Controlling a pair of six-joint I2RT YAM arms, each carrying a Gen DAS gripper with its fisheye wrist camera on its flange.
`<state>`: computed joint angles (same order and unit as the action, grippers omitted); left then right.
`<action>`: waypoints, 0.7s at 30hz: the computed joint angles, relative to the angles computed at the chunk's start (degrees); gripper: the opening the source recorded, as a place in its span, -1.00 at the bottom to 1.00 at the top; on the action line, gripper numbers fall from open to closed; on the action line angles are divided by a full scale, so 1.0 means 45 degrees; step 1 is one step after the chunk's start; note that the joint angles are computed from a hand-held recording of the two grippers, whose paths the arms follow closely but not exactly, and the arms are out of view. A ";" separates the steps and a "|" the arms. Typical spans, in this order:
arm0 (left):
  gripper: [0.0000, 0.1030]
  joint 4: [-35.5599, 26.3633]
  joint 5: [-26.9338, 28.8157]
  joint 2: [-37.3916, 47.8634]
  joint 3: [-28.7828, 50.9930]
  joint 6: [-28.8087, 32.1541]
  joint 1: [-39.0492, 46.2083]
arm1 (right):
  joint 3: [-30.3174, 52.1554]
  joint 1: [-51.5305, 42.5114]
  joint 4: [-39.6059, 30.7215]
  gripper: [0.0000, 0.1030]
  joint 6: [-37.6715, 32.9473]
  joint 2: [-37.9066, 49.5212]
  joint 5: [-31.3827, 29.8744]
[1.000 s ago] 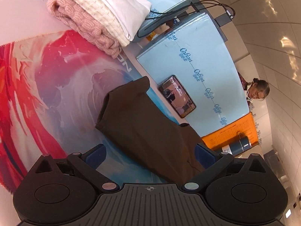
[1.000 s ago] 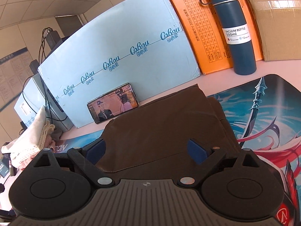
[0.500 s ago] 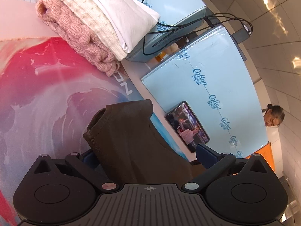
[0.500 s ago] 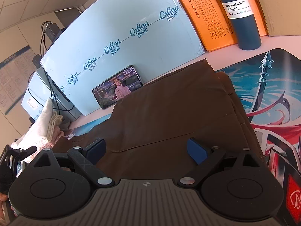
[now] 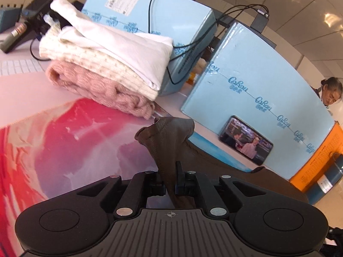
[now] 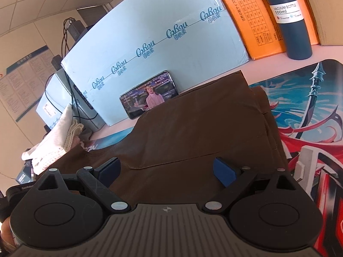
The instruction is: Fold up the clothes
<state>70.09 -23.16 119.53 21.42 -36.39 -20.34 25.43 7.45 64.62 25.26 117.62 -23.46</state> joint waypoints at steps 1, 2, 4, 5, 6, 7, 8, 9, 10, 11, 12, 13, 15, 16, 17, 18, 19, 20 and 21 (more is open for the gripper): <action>-0.90 0.0139 -0.0560 -0.0233 -0.0178 0.0179 -0.0056 | -0.0016 -0.0019 0.0115 0.82 0.0053 0.0037 -0.0383; -0.90 0.0335 -0.0999 -0.0480 -0.0375 0.0337 -0.0085 | 0.0007 -0.0086 0.0209 0.82 0.0220 0.0100 -0.0918; -0.90 0.1373 -0.1251 -0.1006 -0.0749 0.1065 -0.0434 | 0.0131 -0.0254 0.0304 0.82 0.0722 0.0260 -0.2096; -0.90 0.1909 -0.1320 -0.1261 -0.0907 0.1470 -0.0617 | 0.0269 -0.0322 0.0168 0.82 0.0966 0.0356 -0.2584; -0.90 0.2353 -0.1456 -0.1438 -0.0923 0.1986 -0.1053 | 0.0440 -0.0378 -0.0055 0.82 0.1171 0.0451 -0.3005; -0.90 0.2753 -0.1576 -0.1590 -0.0877 0.2553 -0.1529 | 0.0570 -0.0421 -0.0191 0.82 0.1354 0.0548 -0.3247; -0.90 0.3020 -0.1644 -0.1652 -0.0691 0.3151 -0.2111 | 0.0615 -0.0467 -0.0145 0.82 0.1553 0.0626 -0.3357; -0.90 0.3214 -0.1656 -0.1690 -0.0436 0.3770 -0.2683 | 0.0621 -0.0527 -0.0002 0.82 0.1781 0.0692 -0.3474; -0.90 0.3352 -0.1609 -0.1721 -0.0136 0.4403 -0.3217 | 0.0620 -0.0595 0.0136 0.82 0.1988 0.0751 -0.3597; -0.90 0.3451 -0.1579 -0.1548 0.0253 0.5026 -0.3763 | 0.0618 -0.0691 0.0279 0.82 0.2204 0.0813 -0.3750; -0.90 0.3484 -0.1511 -0.1340 0.0690 0.5646 -0.4276 | 0.0601 -0.0784 0.0436 0.82 0.2404 0.0871 -0.3859; -0.90 0.3444 -0.1390 -0.1141 0.1164 0.6261 -0.4748 | 0.0571 -0.0865 0.0594 0.82 0.2574 0.0919 -0.3915; -0.90 0.3297 -0.1515 -0.0442 0.2126 0.7346 -0.5657 | 0.0471 -0.1082 0.1070 0.82 0.3036 0.1024 -0.3945; -0.89 0.3145 -0.1615 -0.0053 0.2632 0.7780 -0.6030 | 0.0393 -0.1274 0.1481 0.82 0.3424 0.1146 -0.3927; -0.89 0.2873 -0.1546 0.0226 0.3026 0.7965 -0.6273 | 0.0322 -0.1465 0.1881 0.82 0.3810 0.1270 -0.3904; -0.89 0.2479 -0.1437 0.0542 0.3435 0.7994 -0.6478 | 0.0259 -0.1657 0.2266 0.82 0.4195 0.1393 -0.3876; -0.89 0.2044 -0.1316 0.0868 0.3867 0.8000 -0.6671 | 0.0205 -0.1848 0.2636 0.82 0.4576 0.1515 -0.3843; -0.89 0.1616 -0.1297 0.1150 0.4245 0.8072 -0.6825 | 0.0157 -0.2040 0.2989 0.82 0.4955 0.1635 -0.3806; -0.88 0.1306 -0.1368 0.1394 0.4533 0.8197 -0.6972 | 0.0144 -0.2249 0.3183 0.82 0.5248 0.1720 -0.3779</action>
<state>75.97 -29.31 125.80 41.82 0.49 -51.71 26.08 -2.67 78.95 48.88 125.36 -40.46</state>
